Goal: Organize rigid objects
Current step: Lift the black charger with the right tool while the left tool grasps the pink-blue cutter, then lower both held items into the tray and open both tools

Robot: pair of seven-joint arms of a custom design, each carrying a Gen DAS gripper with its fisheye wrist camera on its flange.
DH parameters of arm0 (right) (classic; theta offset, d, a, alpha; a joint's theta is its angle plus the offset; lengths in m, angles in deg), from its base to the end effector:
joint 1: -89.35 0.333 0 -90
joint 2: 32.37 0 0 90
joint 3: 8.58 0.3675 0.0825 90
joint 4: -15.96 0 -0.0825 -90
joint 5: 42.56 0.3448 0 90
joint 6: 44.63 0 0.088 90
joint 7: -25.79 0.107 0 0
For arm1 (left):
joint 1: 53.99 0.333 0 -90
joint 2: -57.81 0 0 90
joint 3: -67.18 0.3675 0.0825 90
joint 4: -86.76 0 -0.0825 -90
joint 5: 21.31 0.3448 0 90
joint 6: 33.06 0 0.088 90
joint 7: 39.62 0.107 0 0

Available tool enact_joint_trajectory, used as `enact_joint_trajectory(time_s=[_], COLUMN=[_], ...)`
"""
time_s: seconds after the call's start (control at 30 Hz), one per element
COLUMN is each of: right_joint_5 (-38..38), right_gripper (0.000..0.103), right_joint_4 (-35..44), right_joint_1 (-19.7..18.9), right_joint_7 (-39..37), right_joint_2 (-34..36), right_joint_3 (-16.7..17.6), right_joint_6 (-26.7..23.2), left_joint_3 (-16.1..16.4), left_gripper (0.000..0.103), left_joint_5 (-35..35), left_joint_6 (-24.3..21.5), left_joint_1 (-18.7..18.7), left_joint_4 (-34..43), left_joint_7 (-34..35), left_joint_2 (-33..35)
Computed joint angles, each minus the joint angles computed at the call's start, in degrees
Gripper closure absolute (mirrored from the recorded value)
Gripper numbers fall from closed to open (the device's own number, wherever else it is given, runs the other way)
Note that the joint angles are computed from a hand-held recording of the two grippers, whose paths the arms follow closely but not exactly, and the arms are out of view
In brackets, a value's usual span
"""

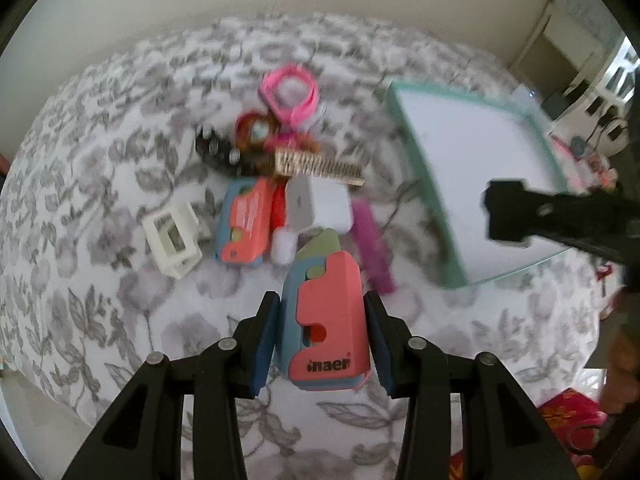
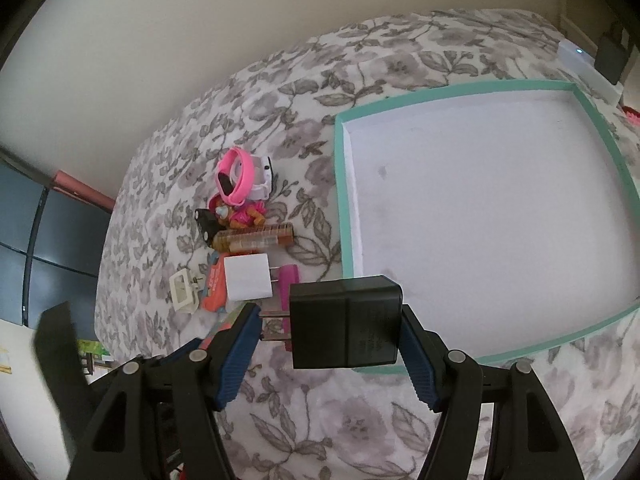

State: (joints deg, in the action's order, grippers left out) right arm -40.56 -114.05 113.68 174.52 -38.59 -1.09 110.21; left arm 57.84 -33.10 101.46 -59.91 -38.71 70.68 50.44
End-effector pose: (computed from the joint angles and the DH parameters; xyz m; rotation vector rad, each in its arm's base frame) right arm 0.4287 0.2676 0.5373 -1.3334 2.2326 0.0155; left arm 0.4737 -0.1361 0.5400 -1.5299 2.5759 -0.4528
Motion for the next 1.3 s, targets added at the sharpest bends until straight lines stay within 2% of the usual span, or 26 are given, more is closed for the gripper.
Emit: enact_joint_trajectory(time_s=[0.2, 0.37, 0.53, 0.67, 0.9, 1.17, 1.23, 1.3], right_joint_5=[-2.7, -8.7, -13.2, -16.5, -20.0, -21.0, -20.8, -20.9], right_gripper=[0.033, 0.033, 0.033, 0.033, 0.033, 0.033, 0.032, 0.032], right_joint_4=[-1.4, -1.3, -2.6, -4.5, -7.4, -7.7, -7.6, -7.3], right_joint_1=[-1.5, -3.9, -6.5, -8.9, -11.9, -12.1, -11.9, -11.8], right_joint_7=[2.7, 7.2, 11.6, 16.1, 21.7, 20.7, 20.2, 19.7], right_joint_2=[-1.9, -3.1, -4.9, -6.3, -8.9, -9.0, -8.8, -8.5], right_joint_3=[-0.2, -0.3, -1.0, -1.5, -2.2, -2.8, -2.7, -2.7], right_joint_6=[-0.3, -6.4, -12.5, -16.0, -19.6, -22.2, -22.4, -22.4], left_joint_3=[-1.2, -3.8, -4.9, -4.7, -3.9, -3.2, -2.9, -2.8], left_gripper=[0.059, 0.059, 0.059, 0.059, 0.058, 0.058, 0.056, 0.048], left_joint_5=[-1.2, 2.7, 7.6, 13.6, 18.2, 19.5, 20.2, 20.2], left_joint_6=[1.2, 2.4, 3.8, 4.9, 6.5, 7.0, 7.4, 7.7], left_joint_1=[-1.5, -4.4, -8.1, -11.4, -15.8, -18.1, -18.2, -18.0], left_joint_4=[4.4, 9.5, 13.4, 15.9, 19.2, 19.1, 18.8, 18.5], left_joint_7=[0.1, -5.1, -10.7, -16.5, -22.8, -25.9, -26.9, -27.7], left_joint_2=[0.4, 4.9, 10.6, 14.5, 20.2, 21.7, 21.3, 20.7])
